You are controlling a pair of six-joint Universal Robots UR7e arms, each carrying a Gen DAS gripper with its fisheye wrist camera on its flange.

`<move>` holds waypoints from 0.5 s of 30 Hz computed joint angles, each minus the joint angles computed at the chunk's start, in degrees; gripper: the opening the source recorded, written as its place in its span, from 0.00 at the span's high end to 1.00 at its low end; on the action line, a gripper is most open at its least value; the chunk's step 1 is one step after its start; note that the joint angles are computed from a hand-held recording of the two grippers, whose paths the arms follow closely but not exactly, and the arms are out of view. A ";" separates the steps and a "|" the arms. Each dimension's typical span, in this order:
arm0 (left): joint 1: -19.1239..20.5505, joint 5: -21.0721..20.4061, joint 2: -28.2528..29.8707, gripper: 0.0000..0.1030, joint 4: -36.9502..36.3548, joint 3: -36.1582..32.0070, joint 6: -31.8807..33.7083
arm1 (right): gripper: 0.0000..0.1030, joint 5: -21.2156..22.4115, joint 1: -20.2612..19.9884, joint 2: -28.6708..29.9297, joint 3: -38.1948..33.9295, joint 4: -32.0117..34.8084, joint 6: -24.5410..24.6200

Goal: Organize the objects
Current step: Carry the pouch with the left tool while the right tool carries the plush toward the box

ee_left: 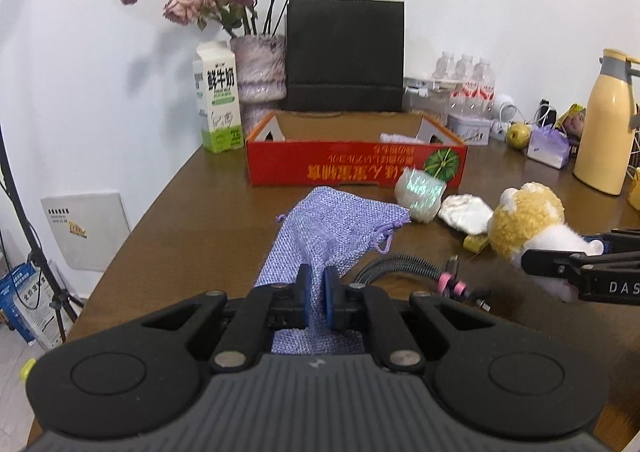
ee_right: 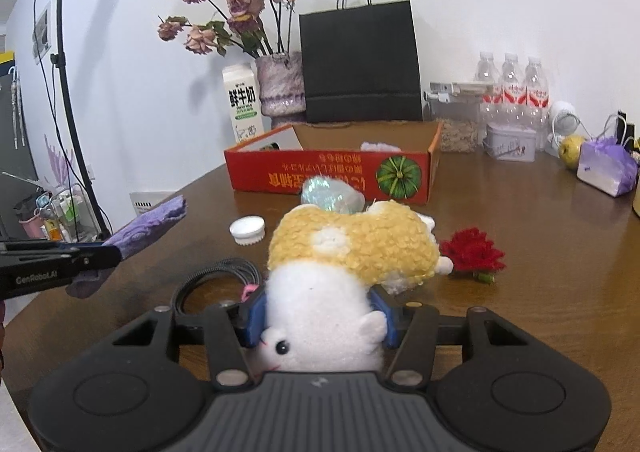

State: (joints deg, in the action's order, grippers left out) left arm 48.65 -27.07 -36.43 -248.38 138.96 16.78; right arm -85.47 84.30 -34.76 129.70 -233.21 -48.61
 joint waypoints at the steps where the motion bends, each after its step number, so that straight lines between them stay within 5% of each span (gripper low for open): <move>1: -0.10 -0.14 -0.19 0.93 0.00 -0.25 0.38 | 0.50 0.07 0.26 -0.19 -0.06 0.10 -0.03; 15: 1.98 -3.70 -2.41 0.93 2.07 -6.59 6.42 | 0.50 -0.30 4.26 -0.78 -4.45 4.01 0.25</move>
